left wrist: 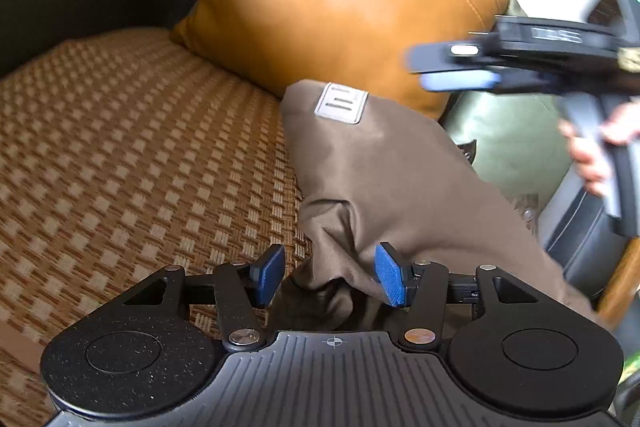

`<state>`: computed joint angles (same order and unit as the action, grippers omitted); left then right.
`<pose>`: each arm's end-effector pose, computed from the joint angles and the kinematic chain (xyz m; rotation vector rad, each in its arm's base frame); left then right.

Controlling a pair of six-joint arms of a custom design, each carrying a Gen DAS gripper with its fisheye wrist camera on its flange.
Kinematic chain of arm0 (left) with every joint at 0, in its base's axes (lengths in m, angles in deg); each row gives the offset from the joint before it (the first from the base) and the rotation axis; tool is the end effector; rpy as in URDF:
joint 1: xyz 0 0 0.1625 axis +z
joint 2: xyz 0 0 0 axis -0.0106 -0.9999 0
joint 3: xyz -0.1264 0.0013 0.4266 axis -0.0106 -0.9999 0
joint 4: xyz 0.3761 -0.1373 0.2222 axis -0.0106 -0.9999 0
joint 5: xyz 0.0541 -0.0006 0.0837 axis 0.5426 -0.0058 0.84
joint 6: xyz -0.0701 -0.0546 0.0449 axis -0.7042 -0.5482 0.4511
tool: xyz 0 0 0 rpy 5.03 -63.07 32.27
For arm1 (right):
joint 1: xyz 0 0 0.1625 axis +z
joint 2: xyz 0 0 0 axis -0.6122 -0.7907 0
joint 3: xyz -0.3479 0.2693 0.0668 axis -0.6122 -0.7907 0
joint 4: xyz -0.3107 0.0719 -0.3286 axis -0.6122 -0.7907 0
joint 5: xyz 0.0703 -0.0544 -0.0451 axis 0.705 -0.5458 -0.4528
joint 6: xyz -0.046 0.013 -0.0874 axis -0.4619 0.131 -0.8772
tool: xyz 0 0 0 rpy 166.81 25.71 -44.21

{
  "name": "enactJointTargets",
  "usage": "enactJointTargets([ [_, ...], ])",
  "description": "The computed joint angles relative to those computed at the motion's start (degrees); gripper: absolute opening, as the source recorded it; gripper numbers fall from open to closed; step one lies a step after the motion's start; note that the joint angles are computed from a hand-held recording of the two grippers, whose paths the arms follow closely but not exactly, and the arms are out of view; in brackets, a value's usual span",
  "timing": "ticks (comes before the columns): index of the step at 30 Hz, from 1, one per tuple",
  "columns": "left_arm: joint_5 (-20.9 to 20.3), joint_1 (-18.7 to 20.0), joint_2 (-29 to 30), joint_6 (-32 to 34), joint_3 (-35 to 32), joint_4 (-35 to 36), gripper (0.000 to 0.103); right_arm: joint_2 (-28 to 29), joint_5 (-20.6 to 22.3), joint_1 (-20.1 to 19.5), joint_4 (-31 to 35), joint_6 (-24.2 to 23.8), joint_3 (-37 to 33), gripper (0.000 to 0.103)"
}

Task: Fold clothes

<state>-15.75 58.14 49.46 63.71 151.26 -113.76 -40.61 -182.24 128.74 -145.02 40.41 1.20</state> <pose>-0.3001 -0.7775 -0.0159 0.4409 2.8647 -1.0397 0.1265 -0.8567 0.3984 0.9420 -2.5115 0.5936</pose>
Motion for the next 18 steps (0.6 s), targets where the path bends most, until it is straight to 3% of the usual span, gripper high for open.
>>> enactJointTargets([
  [4,-3.6,1.1,0.4,-1.2,-1.0,0.9,0.065,7.6,-4.6,1.2,3.8,-1.8,-8.9,0.067],
  [8,-4.5,1.5,0.5,-1.2,-1.6,2.0,0.062,12.2,-10.5,1.6,9.5,-1.1,-15.0,0.067],
  [9,-4.6,1.5,0.5,-1.0,-1.5,2.0,0.028,12.6,-11.5,1.7,10.0,-1.6,-15.3,0.067],
  [10,-4.7,1.6,0.4,-1.0,-1.1,1.5,0.015,13.0,-12.4,1.8,10.4,-2.1,-15.6,0.055],
  [11,-4.9,1.7,0.1,-1.2,-0.4,0.7,0.011,13.4,-13.7,2.0,10.3,-2.3,-15.9,0.023],
  [12,-4.8,1.6,-0.2,-1.6,0.5,-0.8,0.007,14.6,-14.2,2.1,12.6,-0.4,-18.4,0.015],
  [14,-4.2,1.5,-0.6,-3.2,2.6,-5.4,0.005,14.2,-10.7,1.7,12.9,1.8,-18.6,0.011],
  [18,-2.6,1.7,-0.5,-5.8,4.6,-9.6,0.004,11.7,-4.6,0.2,4.8,2.0,-12.9,0.011],
])
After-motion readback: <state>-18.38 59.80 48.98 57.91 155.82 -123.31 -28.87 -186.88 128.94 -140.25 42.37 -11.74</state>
